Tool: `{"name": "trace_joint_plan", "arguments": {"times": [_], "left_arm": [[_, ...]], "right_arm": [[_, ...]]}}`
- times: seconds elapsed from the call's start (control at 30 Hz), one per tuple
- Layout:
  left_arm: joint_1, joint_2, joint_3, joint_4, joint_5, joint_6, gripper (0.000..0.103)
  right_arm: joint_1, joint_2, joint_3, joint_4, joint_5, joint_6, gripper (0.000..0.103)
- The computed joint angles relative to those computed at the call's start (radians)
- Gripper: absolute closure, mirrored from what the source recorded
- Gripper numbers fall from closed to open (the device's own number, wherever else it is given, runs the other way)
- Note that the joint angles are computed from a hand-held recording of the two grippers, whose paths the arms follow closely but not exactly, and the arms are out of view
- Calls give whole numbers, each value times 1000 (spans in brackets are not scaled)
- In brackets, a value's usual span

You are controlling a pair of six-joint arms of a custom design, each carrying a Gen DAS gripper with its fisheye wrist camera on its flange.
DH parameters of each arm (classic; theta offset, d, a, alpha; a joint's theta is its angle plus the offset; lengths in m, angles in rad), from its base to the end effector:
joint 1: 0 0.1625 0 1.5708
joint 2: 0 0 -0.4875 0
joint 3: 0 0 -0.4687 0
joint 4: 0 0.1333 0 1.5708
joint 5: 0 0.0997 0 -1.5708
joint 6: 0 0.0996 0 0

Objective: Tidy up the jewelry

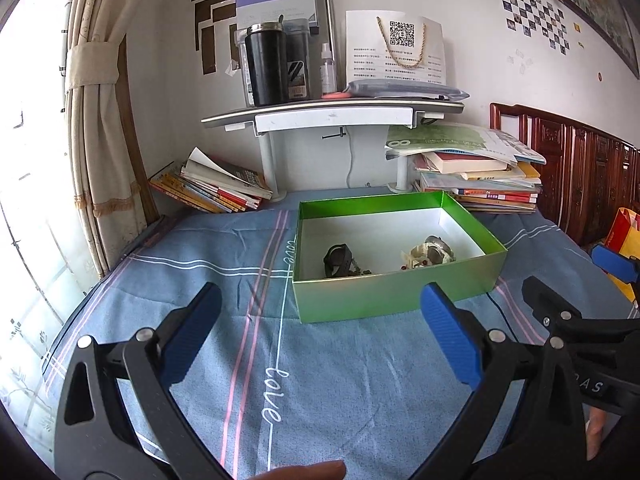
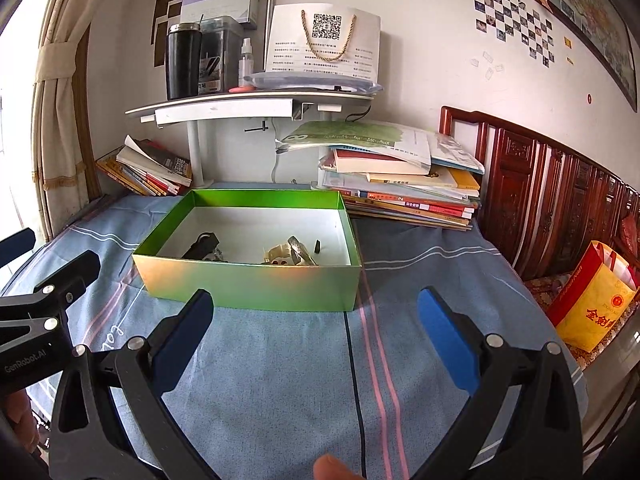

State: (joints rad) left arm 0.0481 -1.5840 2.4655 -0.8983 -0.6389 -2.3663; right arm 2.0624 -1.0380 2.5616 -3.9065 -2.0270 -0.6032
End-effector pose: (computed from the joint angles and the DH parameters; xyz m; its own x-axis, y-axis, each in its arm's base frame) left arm -0.2234 -0.2243 0.1876 -0.5639 -0.4535 -0.6902 0.5291 0.4433 -0.7236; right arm 0.2692 -0.3133 0.1251 -0.5918 -0.4609 0.6613 -0.8020 0.4190 -0.4257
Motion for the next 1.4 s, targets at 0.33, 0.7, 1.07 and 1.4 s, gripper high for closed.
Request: {"name": "trace_joint_plan", "arguments": {"times": [0.33, 0.7, 1.07, 1.4], "left_arm": [[1, 2, 2, -8, 1, 4, 4], [2, 3, 1, -7, 1, 4, 4], [1, 5, 6, -18, -1, 10, 4], [-9, 6, 10, -20, -7, 8, 4]], "right_arm": [[-1, 1, 2, -3, 0, 4, 3], [-1, 1, 3, -5, -2, 6, 3], [-1, 5, 6, -15, -4, 6, 3], [0, 7, 10, -26, -5, 6, 3]]}}
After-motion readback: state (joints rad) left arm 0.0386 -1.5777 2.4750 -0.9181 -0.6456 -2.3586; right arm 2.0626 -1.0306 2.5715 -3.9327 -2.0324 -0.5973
